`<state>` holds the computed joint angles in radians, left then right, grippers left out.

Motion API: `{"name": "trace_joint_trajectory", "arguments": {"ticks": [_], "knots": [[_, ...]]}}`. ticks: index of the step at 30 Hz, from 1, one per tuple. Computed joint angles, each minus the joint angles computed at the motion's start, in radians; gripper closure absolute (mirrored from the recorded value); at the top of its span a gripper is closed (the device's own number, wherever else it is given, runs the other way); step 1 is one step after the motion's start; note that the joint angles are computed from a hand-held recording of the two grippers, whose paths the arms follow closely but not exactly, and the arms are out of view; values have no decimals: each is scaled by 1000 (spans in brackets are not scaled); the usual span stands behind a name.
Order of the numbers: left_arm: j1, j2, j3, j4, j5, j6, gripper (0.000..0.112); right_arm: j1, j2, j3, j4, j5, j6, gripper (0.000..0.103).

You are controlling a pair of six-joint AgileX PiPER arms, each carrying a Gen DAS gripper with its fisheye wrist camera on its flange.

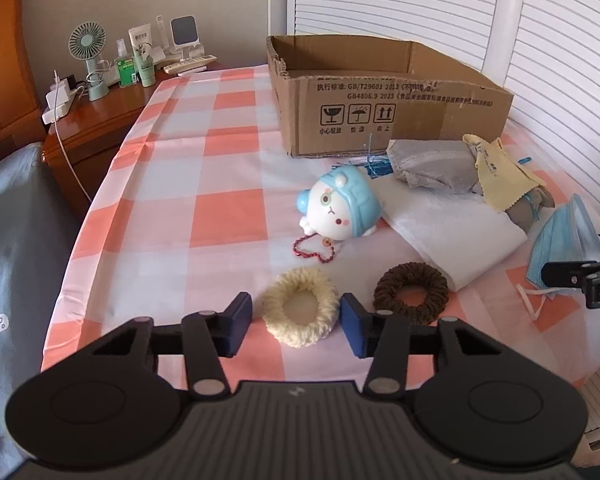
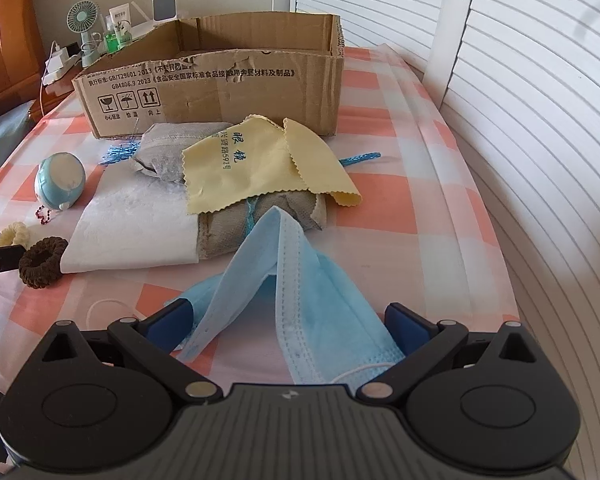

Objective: Organize soft objects
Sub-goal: 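Grasp the cream scrunchie with the left gripper while the right gripper grasps the blue face mask, then carry the cream scrunchie into the box and open the left gripper while the right lifts the mask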

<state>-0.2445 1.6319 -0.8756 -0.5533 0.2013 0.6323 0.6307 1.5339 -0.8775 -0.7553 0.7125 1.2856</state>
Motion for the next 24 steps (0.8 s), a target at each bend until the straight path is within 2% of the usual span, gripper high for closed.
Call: {"name": "trace_joint_trajectory", "arguments": {"ticks": [4,6,8,15,17,24], "knots": [[-6,1,-1,31,-7,-34,67,15,24,-20,-16,11,8,1],[-6,1,-1,29,-5,-32,69,22,27,-23,-24,13,14,5],[-6,-1,-2,27,-1,-27,72,31,25,-28,-33,22,15,16],[-3,-4,-6,24,13,-6,78,59,16,-36,-47,48,-7,43],[1,-5,-8,19,19,1,81,58,10,-35,-46,44,-18,55],[25,-18,-7,-46,49,78,86,63,-22,-19,-45,28,-39,73]]}}
